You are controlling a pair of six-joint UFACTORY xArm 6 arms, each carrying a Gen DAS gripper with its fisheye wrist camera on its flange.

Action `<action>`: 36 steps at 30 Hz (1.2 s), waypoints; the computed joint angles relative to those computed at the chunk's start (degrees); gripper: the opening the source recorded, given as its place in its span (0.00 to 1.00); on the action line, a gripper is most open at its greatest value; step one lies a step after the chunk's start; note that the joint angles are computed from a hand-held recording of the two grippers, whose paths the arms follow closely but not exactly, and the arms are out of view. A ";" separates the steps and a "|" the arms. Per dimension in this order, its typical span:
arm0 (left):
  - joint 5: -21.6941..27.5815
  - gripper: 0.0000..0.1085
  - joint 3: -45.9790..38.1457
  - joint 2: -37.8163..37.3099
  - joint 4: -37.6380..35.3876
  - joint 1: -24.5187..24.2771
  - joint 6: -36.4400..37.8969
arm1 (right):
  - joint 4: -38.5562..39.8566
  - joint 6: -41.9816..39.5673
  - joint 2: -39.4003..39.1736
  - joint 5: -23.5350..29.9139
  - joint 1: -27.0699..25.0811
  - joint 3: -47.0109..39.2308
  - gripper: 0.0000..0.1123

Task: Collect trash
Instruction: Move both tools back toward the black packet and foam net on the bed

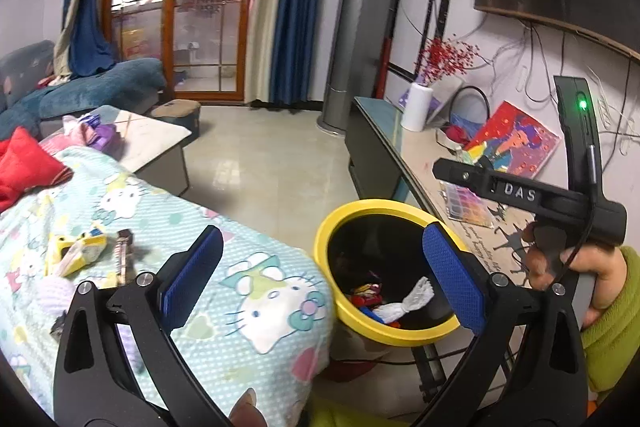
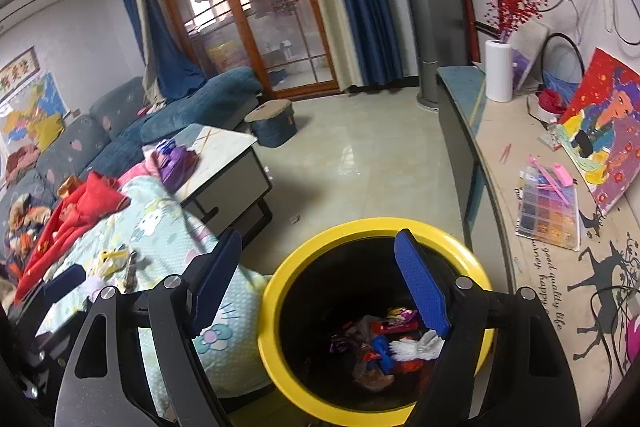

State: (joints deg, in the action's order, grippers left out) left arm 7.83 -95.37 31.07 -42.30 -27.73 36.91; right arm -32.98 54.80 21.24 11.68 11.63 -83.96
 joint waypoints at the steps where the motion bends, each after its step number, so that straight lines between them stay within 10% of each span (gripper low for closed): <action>1: -0.57 0.85 0.65 -0.40 -0.14 0.23 -0.04 | 0.38 -0.71 0.36 0.06 0.42 -0.49 0.68; 36: -10.15 0.85 15.95 -9.38 5.61 11.65 -12.65 | 24.48 -30.60 19.81 9.66 14.04 -29.61 0.68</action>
State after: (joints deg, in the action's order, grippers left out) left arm -2.32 -79.42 21.69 -36.68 -16.08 24.26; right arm -8.49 24.20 41.05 21.34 25.67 -113.57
